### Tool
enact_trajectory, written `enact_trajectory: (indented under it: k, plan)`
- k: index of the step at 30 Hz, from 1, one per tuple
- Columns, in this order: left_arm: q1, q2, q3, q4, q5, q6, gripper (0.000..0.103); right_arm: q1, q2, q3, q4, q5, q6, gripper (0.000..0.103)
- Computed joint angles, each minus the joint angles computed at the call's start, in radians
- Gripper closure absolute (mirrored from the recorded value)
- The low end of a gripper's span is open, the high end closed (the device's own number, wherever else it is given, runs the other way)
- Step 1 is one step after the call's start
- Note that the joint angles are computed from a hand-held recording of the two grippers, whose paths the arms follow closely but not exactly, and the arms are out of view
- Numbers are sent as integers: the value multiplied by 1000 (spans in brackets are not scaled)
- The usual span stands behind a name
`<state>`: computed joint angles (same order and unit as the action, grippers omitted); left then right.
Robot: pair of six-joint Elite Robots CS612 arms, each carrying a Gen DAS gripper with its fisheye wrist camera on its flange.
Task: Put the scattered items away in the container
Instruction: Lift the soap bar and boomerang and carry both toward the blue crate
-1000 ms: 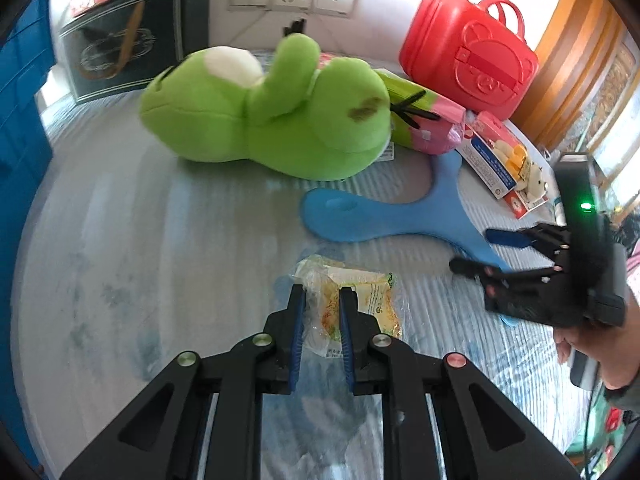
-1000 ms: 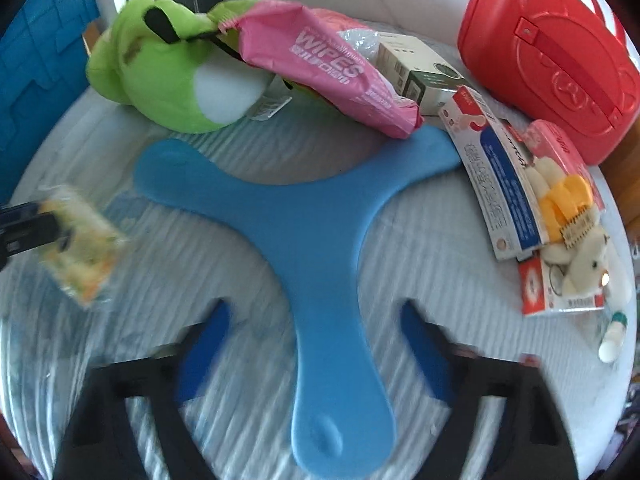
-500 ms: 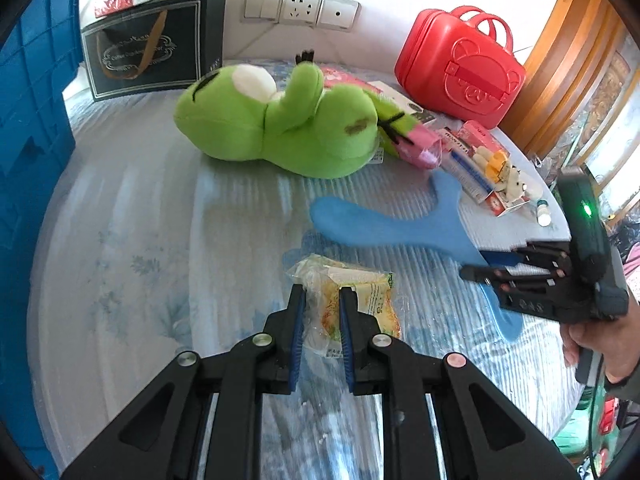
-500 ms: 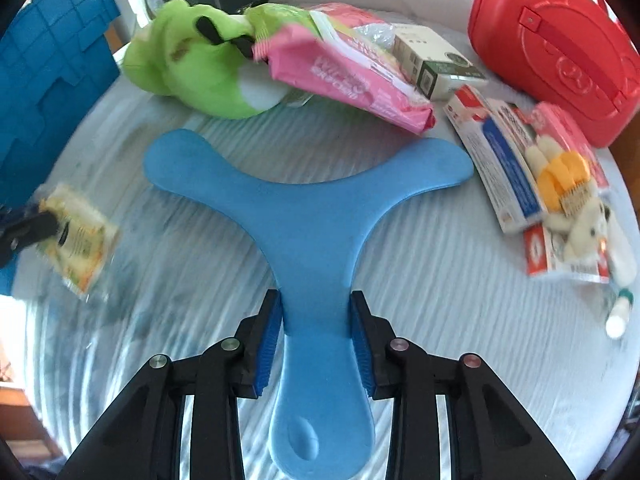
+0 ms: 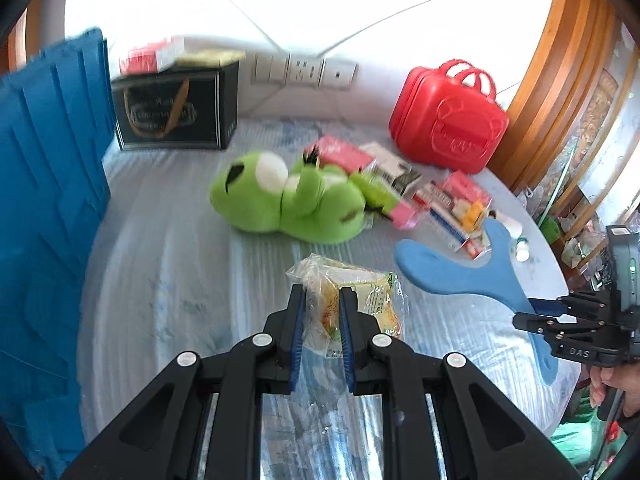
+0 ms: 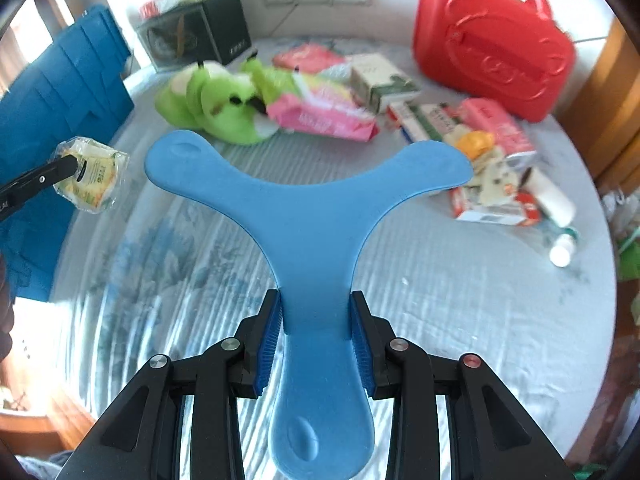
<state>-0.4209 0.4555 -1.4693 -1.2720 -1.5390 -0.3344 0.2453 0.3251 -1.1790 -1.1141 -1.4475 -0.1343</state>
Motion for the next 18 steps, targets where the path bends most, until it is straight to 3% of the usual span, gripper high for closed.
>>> enact_trajectory:
  k: [11, 18]
  plan:
    - [-24, -81, 6, 29, 27, 41, 87, -11, -26, -122, 21, -43, 78, 70]
    - [-61, -135, 15, 60, 86, 48, 87, -25, -25, -199, 18, -38, 127, 70]
